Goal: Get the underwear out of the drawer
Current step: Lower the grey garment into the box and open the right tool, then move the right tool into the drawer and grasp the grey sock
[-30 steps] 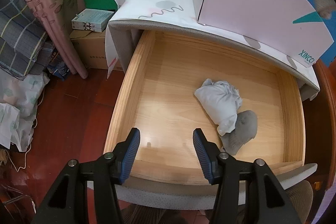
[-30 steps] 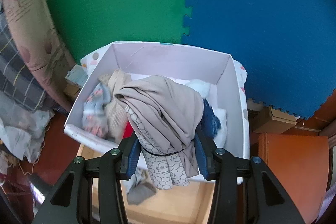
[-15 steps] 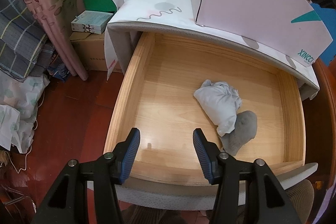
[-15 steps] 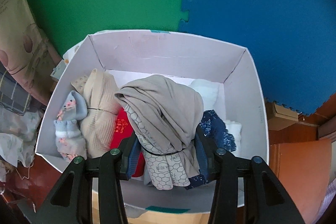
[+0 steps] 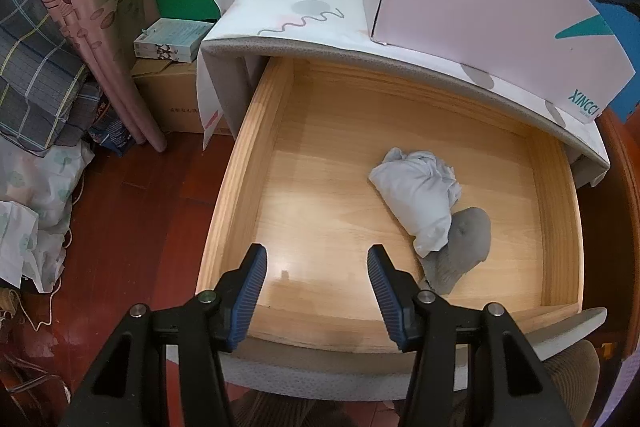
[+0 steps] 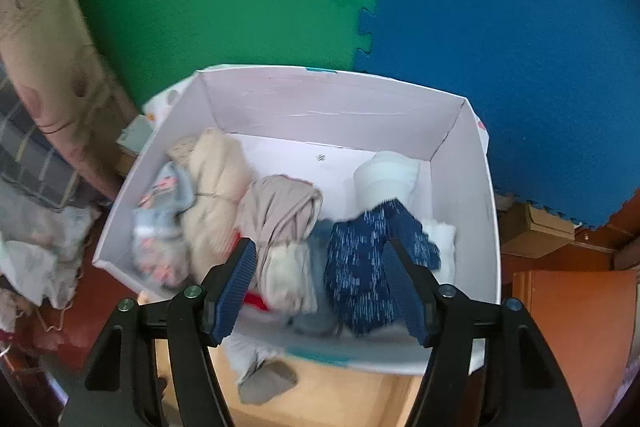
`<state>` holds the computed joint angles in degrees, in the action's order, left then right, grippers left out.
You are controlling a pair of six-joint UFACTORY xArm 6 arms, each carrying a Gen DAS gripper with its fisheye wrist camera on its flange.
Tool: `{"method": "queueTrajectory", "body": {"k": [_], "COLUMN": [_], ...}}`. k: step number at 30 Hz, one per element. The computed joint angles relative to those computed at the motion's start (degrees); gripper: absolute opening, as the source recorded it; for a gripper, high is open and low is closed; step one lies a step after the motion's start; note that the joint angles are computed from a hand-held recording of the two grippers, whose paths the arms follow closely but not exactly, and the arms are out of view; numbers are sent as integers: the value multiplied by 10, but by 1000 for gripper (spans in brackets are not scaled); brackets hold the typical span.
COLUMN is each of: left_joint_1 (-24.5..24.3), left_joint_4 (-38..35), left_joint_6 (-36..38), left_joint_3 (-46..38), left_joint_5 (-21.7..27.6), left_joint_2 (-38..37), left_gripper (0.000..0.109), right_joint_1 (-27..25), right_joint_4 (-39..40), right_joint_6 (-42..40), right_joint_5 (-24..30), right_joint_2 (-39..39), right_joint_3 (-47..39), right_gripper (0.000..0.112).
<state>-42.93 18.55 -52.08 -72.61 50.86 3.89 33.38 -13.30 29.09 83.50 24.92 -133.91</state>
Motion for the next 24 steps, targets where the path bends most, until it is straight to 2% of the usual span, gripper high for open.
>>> {"method": "queueTrajectory", "body": {"k": [6, 13, 19, 24], "left_joint_1": [0, 2, 0, 2], "left_joint_4": [-2, -6, -3, -4], "left_joint_6": [1, -4, -6, -9], "left_joint_3": [-7, -9, -9, -3], "left_joint_5": [8, 18, 21, 14], "left_joint_2": [5, 6, 5, 1], "left_gripper": [54, 54, 54, 54], "right_joint_1": [19, 50, 69, 69], "right_joint_4": [11, 33, 79, 114], "right_joint_6": [3, 11, 6, 6], "right_joint_5": [-68, -93, -109, -126], "right_joint_2": [-163, -285, -285, -240], "right_joint_3": [228, 423, 513, 521], "right_gripper": [66, 66, 67, 67]}}
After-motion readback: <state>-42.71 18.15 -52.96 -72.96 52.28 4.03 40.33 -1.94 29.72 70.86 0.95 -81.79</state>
